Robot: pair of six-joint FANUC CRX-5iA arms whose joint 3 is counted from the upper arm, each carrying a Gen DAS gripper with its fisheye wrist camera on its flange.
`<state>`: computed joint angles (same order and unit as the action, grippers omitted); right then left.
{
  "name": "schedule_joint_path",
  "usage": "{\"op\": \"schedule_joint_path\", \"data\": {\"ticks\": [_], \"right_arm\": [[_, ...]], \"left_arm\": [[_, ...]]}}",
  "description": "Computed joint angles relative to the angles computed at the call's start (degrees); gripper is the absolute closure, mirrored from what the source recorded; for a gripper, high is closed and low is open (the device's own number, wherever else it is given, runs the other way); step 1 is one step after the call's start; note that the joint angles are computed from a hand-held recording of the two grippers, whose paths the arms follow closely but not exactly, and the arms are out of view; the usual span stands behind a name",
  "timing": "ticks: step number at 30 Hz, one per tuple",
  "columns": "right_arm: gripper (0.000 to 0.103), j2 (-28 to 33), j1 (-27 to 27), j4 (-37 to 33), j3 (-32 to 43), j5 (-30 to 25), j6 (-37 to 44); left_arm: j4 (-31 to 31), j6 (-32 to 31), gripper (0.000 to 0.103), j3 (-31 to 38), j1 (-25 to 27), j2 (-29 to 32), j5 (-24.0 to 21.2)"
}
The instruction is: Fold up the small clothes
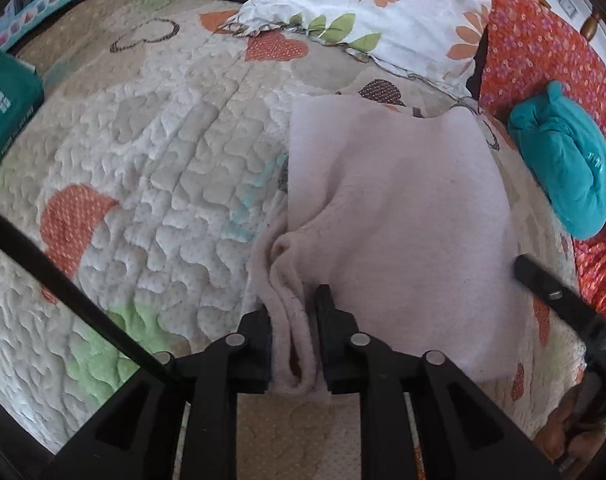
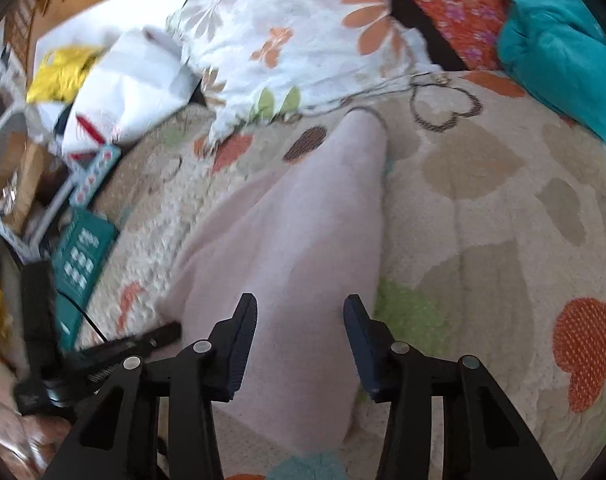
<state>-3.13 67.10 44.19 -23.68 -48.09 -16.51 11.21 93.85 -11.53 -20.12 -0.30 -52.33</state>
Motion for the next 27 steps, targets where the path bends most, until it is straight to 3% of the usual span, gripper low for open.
{"op": "schedule_joint_path", "data": {"ticks": [3,5,8,11,13,14,16,18,22,25,27], "right_arm": [[0.046,5.0,-0.4,-8.9,5.9,-8.7,8.5],[0.03,4.0,-0.6,-9.2,4.2,-8.1,5.7],[0.035,2.2,0.2,-6.4,2.6,-8.6,1.3],[0.041,2.4,1.9,1.6,3.4,-12.0,-1.6],[0.042,2.3,1.0,4.2,4.0,-8.6,-0.4],[0.042,2.3,-0.7,3.3,4.7,-3.4,2.1],[0.042,3.0,-3.6,-0.4,5.7,4.7,5.3],[0.043,5.8,-7.1,-9.8,9.0,11.3,13.1],[0.046,10.3,-11.8,-19.1,12.8,13.6,18.0],[0.048,11.1,-13.3,-16.4,12.3,14.8,13.9],[0.048,13.2,-13.7,-16.8,15.9,10.6,15.8]], "left_arm": [[2.8,-2.4,0.081,-2.9,2.3,-3.4,2.9],[0.4,0.0,0.075,-3.0,2.8,-4.9,3.8],[-5.7,5.8,0.068,-1.0,2.7,-5.5,3.7],[-4.4,6.8,0.058,-1.1,3.9,-5.2,4.0],[-2.2,6.3,0.058,-1.7,4.5,-4.6,3.9],[-1.7,6.1,0.058,-1.5,4.5,-4.0,3.6],[-1.6,5.9,0.058,-1.2,4.2,-3.4,3.0],[-1.8,6.2,0.057,-1.1,4.0,-3.3,3.2],[-3.7,7.5,0.053,-0.7,3.4,-3.6,3.7],[-5.3,8.1,0.053,0.2,3.0,-3.4,3.6],[-5.8,8.4,0.053,0.7,2.9,-3.3,3.5]]}}
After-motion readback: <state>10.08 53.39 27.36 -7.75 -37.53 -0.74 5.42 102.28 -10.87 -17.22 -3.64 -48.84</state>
